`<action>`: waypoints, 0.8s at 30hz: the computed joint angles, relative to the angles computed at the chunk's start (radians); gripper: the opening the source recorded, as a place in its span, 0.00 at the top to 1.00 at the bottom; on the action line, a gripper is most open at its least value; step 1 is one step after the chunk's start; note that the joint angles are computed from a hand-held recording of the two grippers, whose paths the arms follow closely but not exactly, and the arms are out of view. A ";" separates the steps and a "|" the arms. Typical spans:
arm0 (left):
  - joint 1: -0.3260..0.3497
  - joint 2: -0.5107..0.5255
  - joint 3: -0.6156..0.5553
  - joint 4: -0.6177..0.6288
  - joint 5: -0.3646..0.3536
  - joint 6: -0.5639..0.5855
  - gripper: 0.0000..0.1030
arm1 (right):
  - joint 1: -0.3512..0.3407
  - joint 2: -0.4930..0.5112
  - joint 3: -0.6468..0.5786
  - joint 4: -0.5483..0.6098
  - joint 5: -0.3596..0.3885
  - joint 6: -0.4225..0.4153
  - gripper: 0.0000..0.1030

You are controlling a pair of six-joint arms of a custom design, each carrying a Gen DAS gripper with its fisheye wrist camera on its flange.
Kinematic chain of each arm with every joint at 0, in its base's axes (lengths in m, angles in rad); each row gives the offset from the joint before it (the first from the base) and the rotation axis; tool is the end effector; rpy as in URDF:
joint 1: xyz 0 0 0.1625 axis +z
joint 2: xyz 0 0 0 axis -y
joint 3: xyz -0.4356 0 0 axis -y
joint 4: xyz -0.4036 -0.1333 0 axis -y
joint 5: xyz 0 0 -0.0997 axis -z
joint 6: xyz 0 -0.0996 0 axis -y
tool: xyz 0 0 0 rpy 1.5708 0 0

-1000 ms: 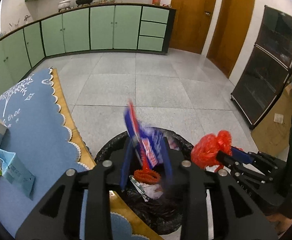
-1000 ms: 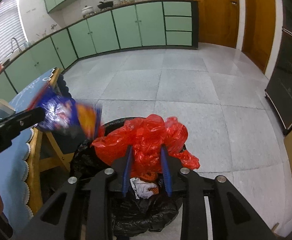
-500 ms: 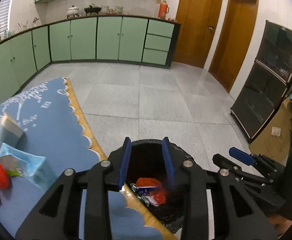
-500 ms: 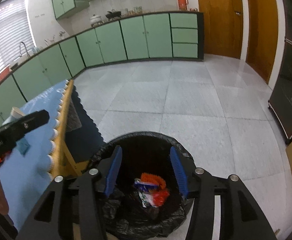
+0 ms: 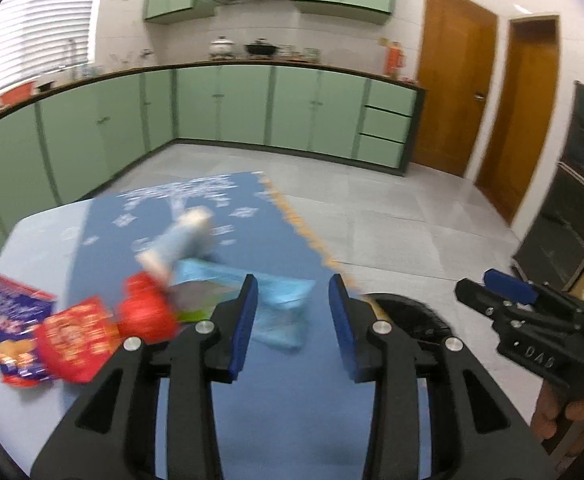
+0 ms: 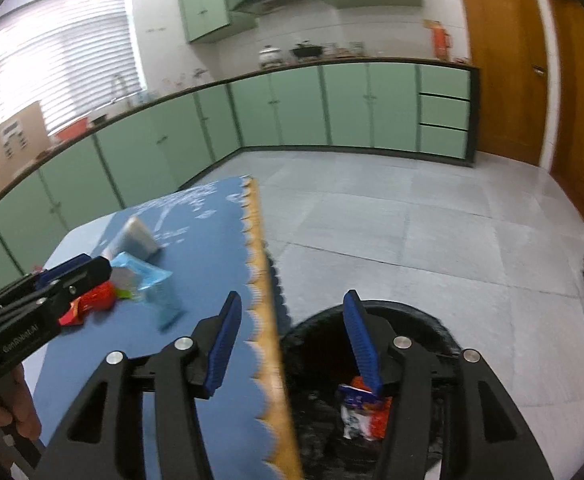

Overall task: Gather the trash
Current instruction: 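Grasp the light blue milk carton with the right tool while the left tool grasps the red plastic bag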

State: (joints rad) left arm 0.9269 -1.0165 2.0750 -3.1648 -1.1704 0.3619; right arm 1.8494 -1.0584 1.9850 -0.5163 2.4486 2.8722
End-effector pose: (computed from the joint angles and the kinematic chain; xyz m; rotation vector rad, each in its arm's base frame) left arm -0.1983 -0.5509 0.1531 1.1740 2.4472 -0.8134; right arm 0.1850 -0.4406 0.1026 -0.0503 -2.0481 1.2878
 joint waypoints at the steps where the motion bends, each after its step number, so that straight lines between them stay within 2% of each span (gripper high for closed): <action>1: 0.013 -0.010 0.000 -0.005 0.018 0.005 0.64 | 0.000 0.024 -0.024 0.018 -0.013 0.002 0.49; 7: 0.073 -0.037 -0.011 -0.044 0.101 0.027 0.62 | -0.010 0.138 -0.142 0.098 -0.086 -0.011 0.40; 12: 0.108 -0.046 -0.029 -0.049 0.113 0.026 0.62 | -0.028 0.207 -0.234 0.176 -0.149 -0.043 0.35; 17: 0.118 -0.051 -0.030 -0.045 0.114 0.027 0.62 | -0.044 0.263 -0.312 0.242 -0.173 -0.050 0.32; 24: 0.133 -0.050 -0.041 -0.041 0.118 0.021 0.62 | -0.078 0.301 -0.386 0.338 -0.227 -0.030 0.31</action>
